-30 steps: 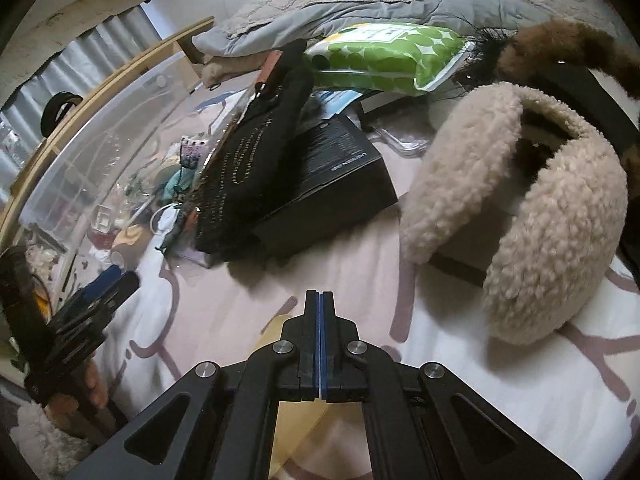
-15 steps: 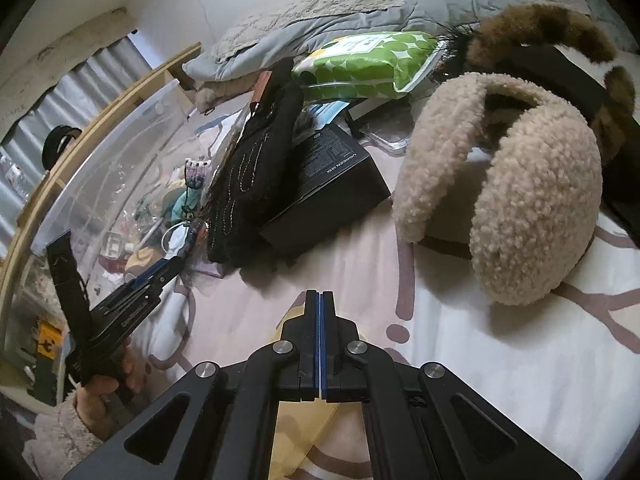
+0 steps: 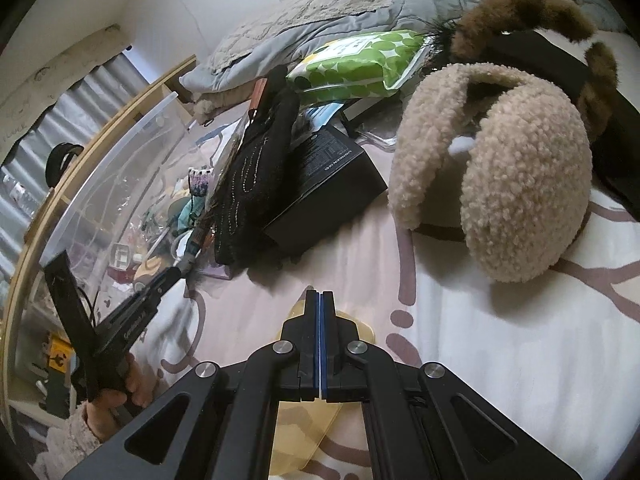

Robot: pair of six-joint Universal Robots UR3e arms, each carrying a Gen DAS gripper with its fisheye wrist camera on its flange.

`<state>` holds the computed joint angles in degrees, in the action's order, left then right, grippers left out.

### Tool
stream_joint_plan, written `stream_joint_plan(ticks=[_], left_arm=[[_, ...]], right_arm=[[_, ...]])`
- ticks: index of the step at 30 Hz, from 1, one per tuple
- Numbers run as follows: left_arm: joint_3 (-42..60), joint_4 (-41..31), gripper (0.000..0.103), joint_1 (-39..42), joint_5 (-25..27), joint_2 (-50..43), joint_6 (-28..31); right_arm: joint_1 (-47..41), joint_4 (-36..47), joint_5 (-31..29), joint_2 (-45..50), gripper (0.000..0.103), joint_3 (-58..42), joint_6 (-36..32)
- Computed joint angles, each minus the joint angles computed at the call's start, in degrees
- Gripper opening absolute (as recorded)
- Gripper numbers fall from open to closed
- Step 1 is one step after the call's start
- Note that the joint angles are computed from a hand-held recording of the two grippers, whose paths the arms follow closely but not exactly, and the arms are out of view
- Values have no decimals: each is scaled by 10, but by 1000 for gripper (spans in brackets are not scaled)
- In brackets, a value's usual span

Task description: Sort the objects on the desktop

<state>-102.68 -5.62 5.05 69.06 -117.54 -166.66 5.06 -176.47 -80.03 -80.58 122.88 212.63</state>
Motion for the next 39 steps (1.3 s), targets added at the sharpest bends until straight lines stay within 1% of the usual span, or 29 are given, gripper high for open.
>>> stream_joint_plan(ticks=[3,8,14,15,18,21,23,25,26,27,29,31,32,33,36,39], left_arm=[[-39,8,9,5,-4,29,10],[-107,-12,9,18,-24,93,27],[-188,-73,9,40,-68,166,45],[-206,-85,1,43,-74,182,51],[-237,-111,1,46,-84,210,66],[-265,-84,1,32,-69,222,70],[-270,-65,4,26,-67,222,69],[-269,-48,19,25,-71,215,65],[-267,-33,35,23,-67,209,58],[-262,-8,41,17,-58,196,47],[-245,5,41,8,-42,174,38],[-218,3,41,-13,-4,148,29],[-206,11,41,-28,31,132,25],[-203,27,41,-36,54,122,25],[-196,48,41,-45,95,112,18],[-174,41,41,-38,118,98,-2]], right_arm=[[2,-11,5,-4,0,7,6],[15,-18,3,-6,0,10,14],[24,-30,2,-10,0,20,23],[25,-33,3,-11,0,22,25],[27,-39,4,-11,0,22,25],[31,-43,6,-10,0,20,21],[33,-42,7,-8,0,17,18],[35,-41,7,-6,0,14,17],[35,-41,7,-5,0,14,17],[35,-41,8,-5,0,14,16],[33,-43,10,-5,0,15,17],[32,-44,12,-4,0,15,16],[32,-43,14,-4,0,16,15],[31,-43,15,-4,0,16,14],[32,-40,18,-2,0,13,11],[33,-38,20,-1,0,11,9]])
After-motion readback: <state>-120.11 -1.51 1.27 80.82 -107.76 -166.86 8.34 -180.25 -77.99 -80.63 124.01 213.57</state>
